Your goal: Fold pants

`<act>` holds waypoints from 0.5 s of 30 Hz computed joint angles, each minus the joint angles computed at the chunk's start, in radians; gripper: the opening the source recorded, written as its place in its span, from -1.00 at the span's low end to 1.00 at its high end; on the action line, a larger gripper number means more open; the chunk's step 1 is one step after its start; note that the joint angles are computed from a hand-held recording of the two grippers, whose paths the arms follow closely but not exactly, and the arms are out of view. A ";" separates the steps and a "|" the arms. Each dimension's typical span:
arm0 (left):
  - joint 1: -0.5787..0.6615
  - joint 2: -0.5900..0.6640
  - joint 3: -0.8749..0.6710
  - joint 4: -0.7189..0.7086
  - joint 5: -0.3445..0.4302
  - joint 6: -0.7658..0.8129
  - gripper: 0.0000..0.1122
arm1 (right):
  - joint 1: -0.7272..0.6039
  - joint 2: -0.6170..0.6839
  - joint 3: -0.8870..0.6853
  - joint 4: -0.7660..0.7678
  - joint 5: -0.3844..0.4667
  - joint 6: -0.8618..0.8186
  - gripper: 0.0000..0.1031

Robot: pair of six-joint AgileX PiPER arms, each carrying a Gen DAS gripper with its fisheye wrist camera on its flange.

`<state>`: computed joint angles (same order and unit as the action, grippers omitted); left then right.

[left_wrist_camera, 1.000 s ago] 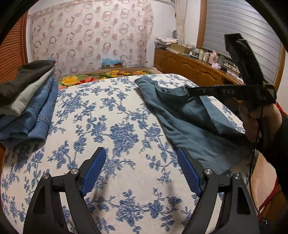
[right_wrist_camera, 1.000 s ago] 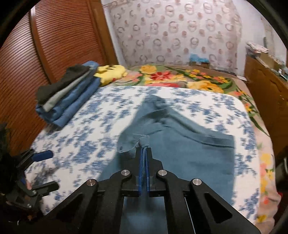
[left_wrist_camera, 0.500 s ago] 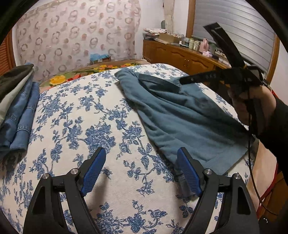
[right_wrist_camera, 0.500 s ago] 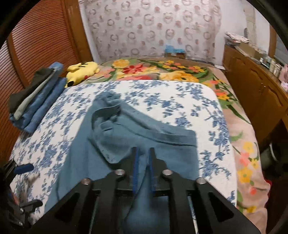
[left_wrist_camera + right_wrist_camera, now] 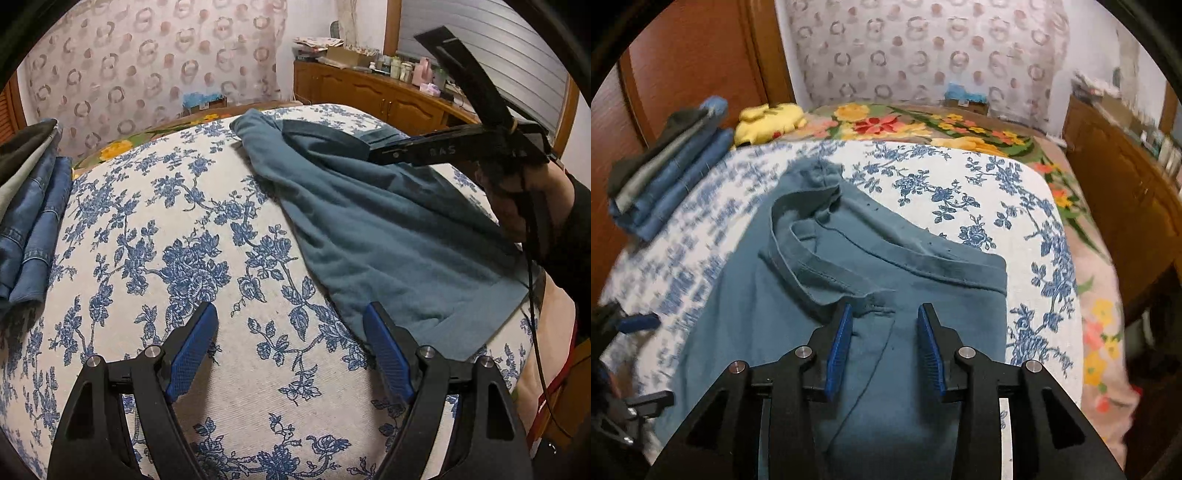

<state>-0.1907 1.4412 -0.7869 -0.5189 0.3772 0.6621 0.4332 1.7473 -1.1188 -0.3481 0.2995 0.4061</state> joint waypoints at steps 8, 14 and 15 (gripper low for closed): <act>0.002 -0.002 0.005 -0.017 -0.003 0.016 0.46 | -0.005 0.017 -0.023 0.148 -0.006 -0.212 -0.90; 0.004 -0.004 0.007 -0.020 -0.002 0.020 0.46 | -0.027 -0.055 0.036 -0.015 -0.083 -0.027 -0.95; 0.005 -0.003 0.008 -0.025 -0.002 0.025 0.46 | -0.030 -0.067 0.042 -0.096 -0.083 0.058 -0.96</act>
<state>-0.1855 1.4378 -0.7794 -0.5441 0.3750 0.6869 0.4035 1.6807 -1.0767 -0.4437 0.2170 0.4644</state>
